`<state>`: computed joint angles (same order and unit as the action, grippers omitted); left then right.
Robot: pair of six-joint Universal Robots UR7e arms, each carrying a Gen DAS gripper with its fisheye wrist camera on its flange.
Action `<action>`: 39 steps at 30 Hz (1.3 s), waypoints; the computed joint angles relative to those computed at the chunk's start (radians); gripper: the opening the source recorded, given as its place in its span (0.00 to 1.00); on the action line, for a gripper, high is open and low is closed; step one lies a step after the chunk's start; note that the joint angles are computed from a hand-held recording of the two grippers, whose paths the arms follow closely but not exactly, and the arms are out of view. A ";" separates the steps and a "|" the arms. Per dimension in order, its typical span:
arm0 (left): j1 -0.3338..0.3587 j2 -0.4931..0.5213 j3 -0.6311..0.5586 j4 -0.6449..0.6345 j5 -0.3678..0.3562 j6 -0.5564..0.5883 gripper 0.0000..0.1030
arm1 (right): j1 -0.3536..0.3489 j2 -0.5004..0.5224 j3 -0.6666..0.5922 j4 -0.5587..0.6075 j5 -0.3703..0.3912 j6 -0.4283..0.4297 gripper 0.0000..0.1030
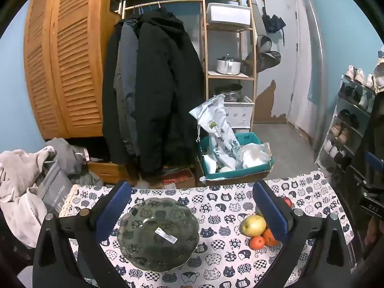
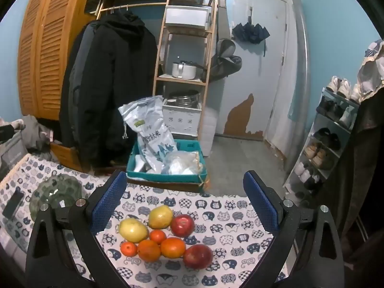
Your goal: Organize fruits
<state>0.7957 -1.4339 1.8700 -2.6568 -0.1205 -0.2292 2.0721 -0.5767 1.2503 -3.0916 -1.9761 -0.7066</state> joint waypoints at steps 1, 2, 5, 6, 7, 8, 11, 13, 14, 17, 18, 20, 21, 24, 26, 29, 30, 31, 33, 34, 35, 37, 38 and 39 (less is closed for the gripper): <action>0.000 0.002 0.000 -0.005 0.003 0.005 0.99 | 0.000 -0.001 0.001 0.003 0.001 0.003 0.93; 0.000 0.004 0.001 -0.018 0.004 0.018 0.99 | 0.000 -0.002 0.002 0.004 0.002 0.007 0.93; -0.001 0.019 0.003 -0.116 0.008 0.093 0.99 | 0.000 -0.003 0.000 0.017 -0.002 0.009 0.93; -0.001 0.020 0.003 -0.129 0.009 0.102 0.99 | 0.000 -0.004 0.002 0.014 0.000 0.008 0.93; 0.000 0.021 0.004 -0.145 0.006 0.112 0.99 | 0.000 -0.004 0.003 0.013 0.000 0.008 0.93; 0.001 0.020 0.005 -0.147 0.002 0.112 0.99 | 0.000 -0.004 0.003 0.014 0.001 0.009 0.93; -0.001 0.029 0.004 -0.143 0.006 0.106 0.99 | 0.010 -0.002 -0.012 0.034 -0.007 0.016 0.93; -0.001 0.040 0.003 -0.179 0.015 0.133 0.99 | 0.008 -0.004 -0.007 0.029 -0.004 0.015 0.93; -0.009 0.030 0.001 -0.133 0.020 0.104 0.99 | 0.007 -0.004 -0.005 0.026 -0.003 0.015 0.93; -0.007 0.033 -0.002 -0.138 0.012 0.106 0.99 | 0.008 -0.004 -0.004 0.023 -0.005 0.015 0.93; -0.010 0.022 0.003 -0.121 0.008 0.096 0.99 | 0.007 -0.005 -0.002 0.023 -0.004 0.014 0.93; -0.013 0.018 0.006 -0.133 0.007 0.113 0.99 | 0.007 -0.005 -0.004 0.024 -0.003 0.015 0.93; -0.013 0.018 0.005 -0.133 0.007 0.114 0.99 | 0.008 -0.004 -0.005 0.024 -0.004 0.015 0.93; -0.014 0.019 0.004 -0.150 0.005 0.128 0.99 | 0.008 -0.005 -0.006 0.027 -0.003 0.016 0.93; -0.013 0.014 0.004 -0.134 0.003 0.113 0.99 | 0.011 -0.008 -0.002 0.025 -0.005 0.017 0.93; -0.014 0.012 0.002 -0.120 0.004 0.103 0.99 | 0.010 -0.008 -0.003 0.026 -0.004 0.015 0.93; -0.014 0.010 0.003 -0.117 0.001 0.101 0.99 | 0.010 -0.009 -0.003 0.027 -0.004 0.016 0.93; -0.015 0.010 0.004 -0.117 0.001 0.100 0.99 | 0.008 -0.009 -0.001 0.025 -0.002 0.015 0.93; -0.015 0.008 0.003 -0.111 0.001 0.098 0.99 | 0.008 -0.009 0.001 0.023 -0.002 0.015 0.93; -0.016 0.007 0.004 -0.102 0.001 0.089 0.99 | 0.009 -0.010 0.001 0.024 -0.002 0.016 0.93; -0.016 0.004 0.003 -0.086 -0.001 0.077 0.99 | 0.010 -0.010 0.001 0.023 -0.002 0.016 0.93; -0.017 0.001 0.004 -0.082 -0.003 0.075 0.99 | 0.009 -0.009 0.001 0.021 -0.002 0.014 0.93; -0.018 0.003 0.008 -0.092 -0.001 0.080 0.99 | 0.009 -0.009 0.000 0.021 -0.003 0.014 0.93; -0.018 0.003 0.007 -0.091 -0.001 0.080 0.99 | 0.008 -0.009 0.001 0.022 -0.001 0.014 0.93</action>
<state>0.7777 -1.4309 1.8774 -2.7479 -0.1216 -0.1492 2.0803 -0.5862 1.2509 -3.0692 -1.9775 -0.6922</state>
